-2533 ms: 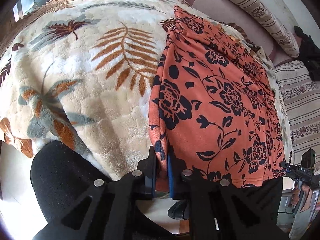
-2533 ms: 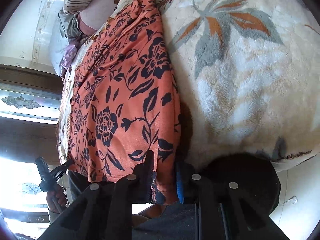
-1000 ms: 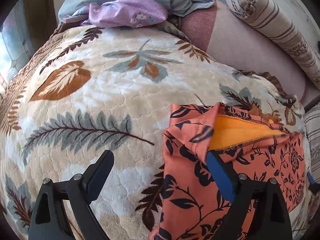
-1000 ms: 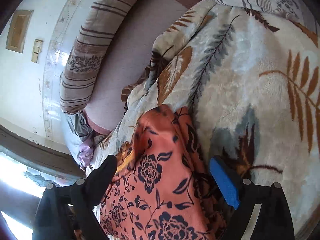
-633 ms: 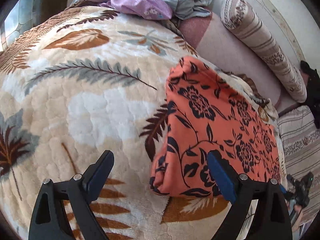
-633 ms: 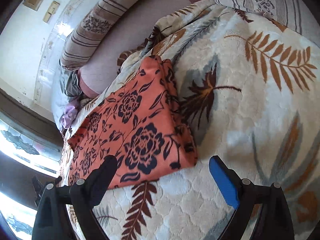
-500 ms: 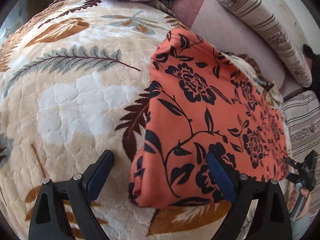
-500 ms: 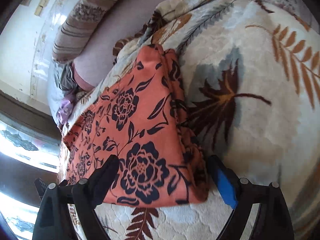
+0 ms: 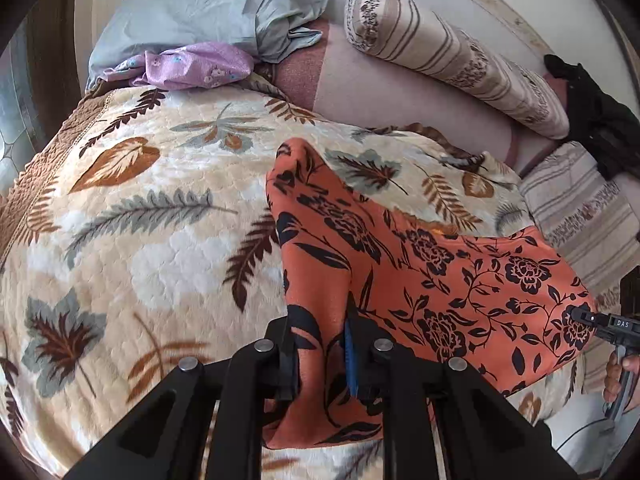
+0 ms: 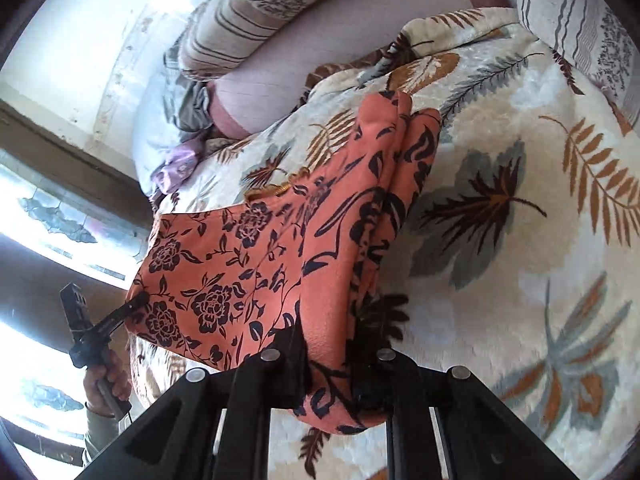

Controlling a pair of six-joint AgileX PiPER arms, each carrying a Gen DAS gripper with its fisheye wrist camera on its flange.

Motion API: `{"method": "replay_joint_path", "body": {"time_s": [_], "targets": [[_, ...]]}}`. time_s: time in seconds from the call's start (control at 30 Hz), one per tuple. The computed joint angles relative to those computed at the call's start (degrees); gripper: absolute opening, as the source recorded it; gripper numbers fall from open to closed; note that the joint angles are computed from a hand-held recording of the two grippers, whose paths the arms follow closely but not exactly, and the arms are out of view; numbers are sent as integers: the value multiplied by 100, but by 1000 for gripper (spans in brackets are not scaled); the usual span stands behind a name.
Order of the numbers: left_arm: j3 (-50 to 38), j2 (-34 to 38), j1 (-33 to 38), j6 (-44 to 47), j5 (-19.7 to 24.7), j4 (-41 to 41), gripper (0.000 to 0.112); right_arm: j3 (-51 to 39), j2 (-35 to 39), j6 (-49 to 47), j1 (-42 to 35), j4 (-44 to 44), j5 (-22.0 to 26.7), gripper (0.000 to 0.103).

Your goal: Fold small clothes

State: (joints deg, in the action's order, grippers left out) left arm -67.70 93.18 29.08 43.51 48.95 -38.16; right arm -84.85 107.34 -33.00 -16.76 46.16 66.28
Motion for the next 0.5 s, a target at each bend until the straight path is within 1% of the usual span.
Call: {"method": "replay_joint_path", "body": {"time_s": [0.07,0.1,0.13,0.17,0.2,0.23,0.27,0.3,0.33,0.37,0.4,0.47,0.5], "targets": [[807,-297,521,701,245,-342,22,1142,-474,-572,-483,145,30,17],[1144,-249,683,951,222,-349,31,1715,-624,-879,-703,126,-102,24],[1542,-167,740,1131,-29,-231,38,2252,-672,-1127,-869,-39,-367,37],[1882,-21,768,1175,-380,-1,47,2619,-571,-1168,-982,-361,-600,50],[2143,45,869,1393,-622,0,47,2973,-474,-1329,-1186,-455,-814,68],[2258,-118,1047,1717,-633,-228,47,3200,-561,-1675,-1473,-319,-799,66],[2400,-387,1148,1811,-718,-313,52,3342,-645,-1963,-1777,-63,-650,66],[2319,-440,1176,1677,-737,-191,55,3383,-767,-2022,-1961,-2,-614,66],[2132,-445,1249,1603,-562,-220,55,3387,-921,-2118,-2097,129,-606,66],[1941,-389,1360,1759,-360,-469,55,3338,-1048,-2222,-2131,266,-601,67],[1725,-306,1366,1690,-274,-541,56,3217,-1098,-2230,-2116,343,-625,67],[1303,-136,1137,1170,-369,-350,56,2783,-997,-1896,-1831,368,-676,67],[1114,14,1081,1178,-359,-447,56,2619,-938,-1785,-1669,416,-747,67]]}}
